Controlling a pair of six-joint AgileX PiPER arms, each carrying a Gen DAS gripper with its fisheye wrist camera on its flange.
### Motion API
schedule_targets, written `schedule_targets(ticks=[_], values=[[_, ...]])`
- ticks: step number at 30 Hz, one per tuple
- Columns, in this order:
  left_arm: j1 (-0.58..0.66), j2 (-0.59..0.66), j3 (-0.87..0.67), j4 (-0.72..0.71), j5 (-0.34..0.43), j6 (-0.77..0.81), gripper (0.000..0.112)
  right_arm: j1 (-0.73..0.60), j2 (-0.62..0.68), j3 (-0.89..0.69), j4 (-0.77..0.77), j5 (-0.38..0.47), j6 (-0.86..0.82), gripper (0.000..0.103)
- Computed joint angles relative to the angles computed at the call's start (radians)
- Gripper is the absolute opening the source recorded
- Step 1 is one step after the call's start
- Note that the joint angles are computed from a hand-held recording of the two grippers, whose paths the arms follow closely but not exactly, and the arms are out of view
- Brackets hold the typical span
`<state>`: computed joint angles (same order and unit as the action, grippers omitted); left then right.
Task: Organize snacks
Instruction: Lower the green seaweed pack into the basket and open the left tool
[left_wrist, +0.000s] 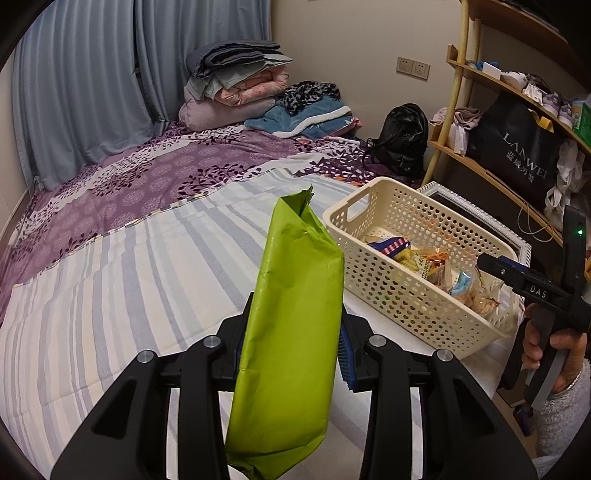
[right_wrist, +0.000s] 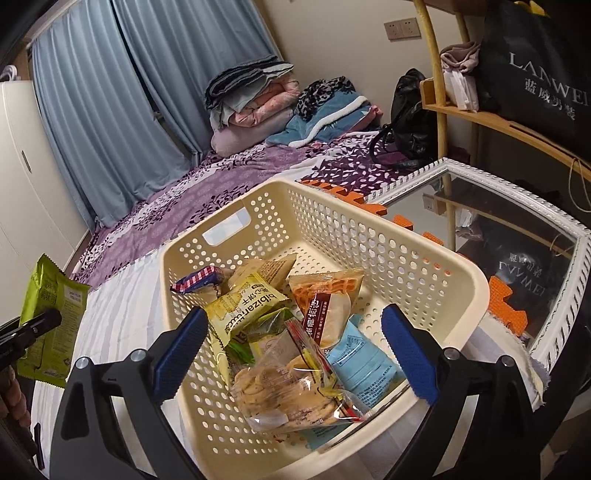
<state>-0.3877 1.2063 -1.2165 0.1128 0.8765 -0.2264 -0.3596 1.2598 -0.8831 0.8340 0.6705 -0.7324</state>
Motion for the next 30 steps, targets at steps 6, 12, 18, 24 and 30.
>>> schedule_targets(ticks=[6,12,18,24,30], values=[[-0.053,0.066,-0.081,-0.014,-0.007,0.024,0.038,-0.034,-0.03,0.006,0.045,0.012,-0.043,0.094],[-0.111,0.173,-0.212,-0.046,-0.009,0.049,0.038,-0.092,-0.036,0.002,0.063,0.044,-0.064,0.094],[-0.156,0.301,-0.358,-0.114,-0.001,0.093,0.038,-0.173,-0.049,0.011,0.105,0.081,-0.108,0.094],[-0.189,0.458,-0.517,-0.188,0.028,0.128,0.038,-0.234,-0.06,0.025,0.128,0.107,-0.148,0.094],[-0.198,0.595,-0.659,-0.244,0.074,0.156,0.038,-0.259,-0.062,0.027,0.126,0.109,-0.158,0.094]])
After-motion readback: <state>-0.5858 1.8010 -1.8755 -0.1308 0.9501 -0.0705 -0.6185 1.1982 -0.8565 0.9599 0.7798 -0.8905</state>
